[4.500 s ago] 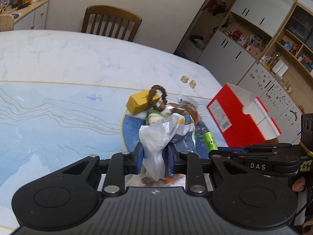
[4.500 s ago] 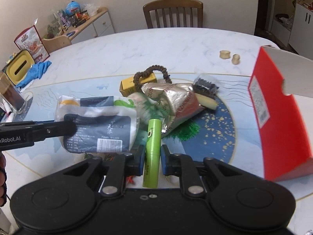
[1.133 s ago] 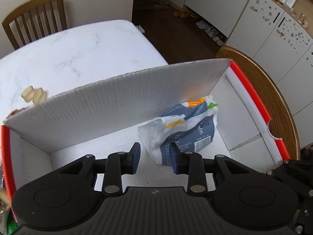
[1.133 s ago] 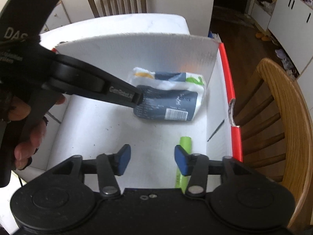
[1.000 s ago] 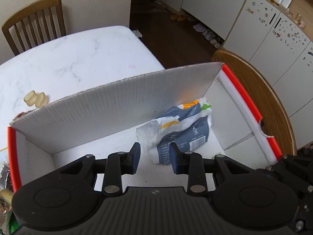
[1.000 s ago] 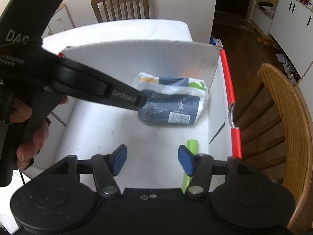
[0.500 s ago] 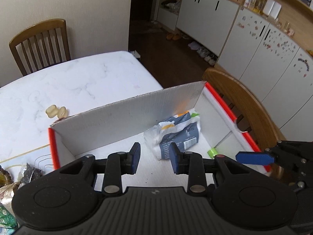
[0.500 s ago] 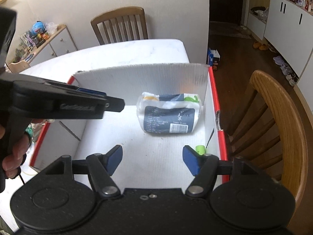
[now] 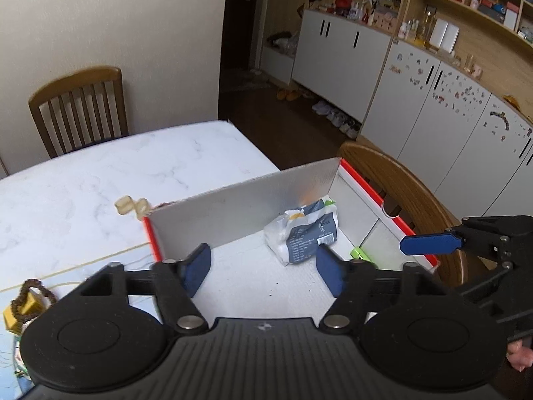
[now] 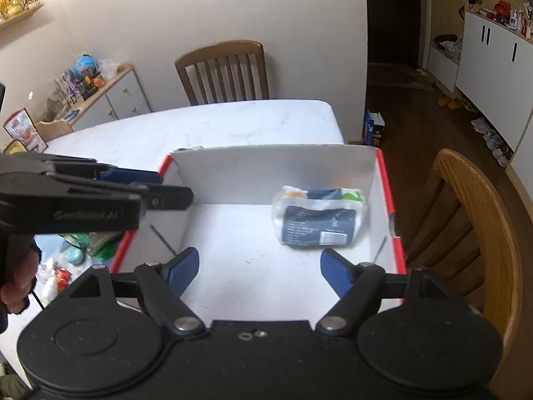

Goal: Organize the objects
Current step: 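Open both grippers to release the bag and tube, then withdraw, then move both grippers back over the pile on the placemat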

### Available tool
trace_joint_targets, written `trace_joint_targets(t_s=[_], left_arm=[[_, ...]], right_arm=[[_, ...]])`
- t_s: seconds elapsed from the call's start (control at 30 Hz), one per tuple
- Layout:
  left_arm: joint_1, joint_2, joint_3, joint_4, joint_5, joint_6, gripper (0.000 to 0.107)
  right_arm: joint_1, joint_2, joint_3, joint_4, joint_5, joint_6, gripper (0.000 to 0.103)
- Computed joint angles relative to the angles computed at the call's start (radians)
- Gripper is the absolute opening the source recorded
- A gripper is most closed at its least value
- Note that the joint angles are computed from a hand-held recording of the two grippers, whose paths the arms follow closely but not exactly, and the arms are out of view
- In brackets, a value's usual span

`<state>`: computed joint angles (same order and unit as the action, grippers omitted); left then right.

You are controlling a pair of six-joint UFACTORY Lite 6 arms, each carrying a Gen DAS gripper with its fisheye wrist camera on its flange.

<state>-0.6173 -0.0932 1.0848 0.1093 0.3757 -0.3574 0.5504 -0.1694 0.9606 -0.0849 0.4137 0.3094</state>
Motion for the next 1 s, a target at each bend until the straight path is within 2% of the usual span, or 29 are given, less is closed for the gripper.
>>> trace_joint_targets(t_s=[0.17,0.27,0.37,0.43,0.53,0.67,0.77,1.0], left_arm=[[0.06,-0.133,-0.094,-0.14,0.013,0.17,0.069],[0.107,-0.215,-0.151,-0.189,0.029,0.243,0.076],[0.177,-0.304,-0.21,-0.282,0.056,0.367,0.078],[0.234,-0.354,-0.24,-0.358,0.082,0.467,0.083],[0.334,-0.43,-0.285,-0.474,0.125,0.62,0.084],[0.506,-0.511,-0.335,-0.667,0.219,0.87,0.089],[0.658,-0.561,-0.374,-0.798,0.305,1.065,0.101],[1.104,-0.573,-0.425,-1.03,0.574,1.494,0.103]], right_arm=[[0.092,-0.013,0.007,-0.172,0.003,0.215,0.082],[0.153,-0.011,0.016,-0.288,0.018,0.358,0.083],[0.212,-0.006,0.029,-0.379,0.035,0.485,0.086],[0.259,0.007,0.045,-0.454,0.055,0.581,0.087],[0.325,0.035,0.076,-0.538,0.085,0.7,0.088],[0.405,0.089,0.133,-0.603,0.127,0.809,0.089],[0.467,0.14,0.183,-0.657,0.168,0.885,0.089],[0.579,0.269,0.306,-0.727,0.231,1.01,0.09]])
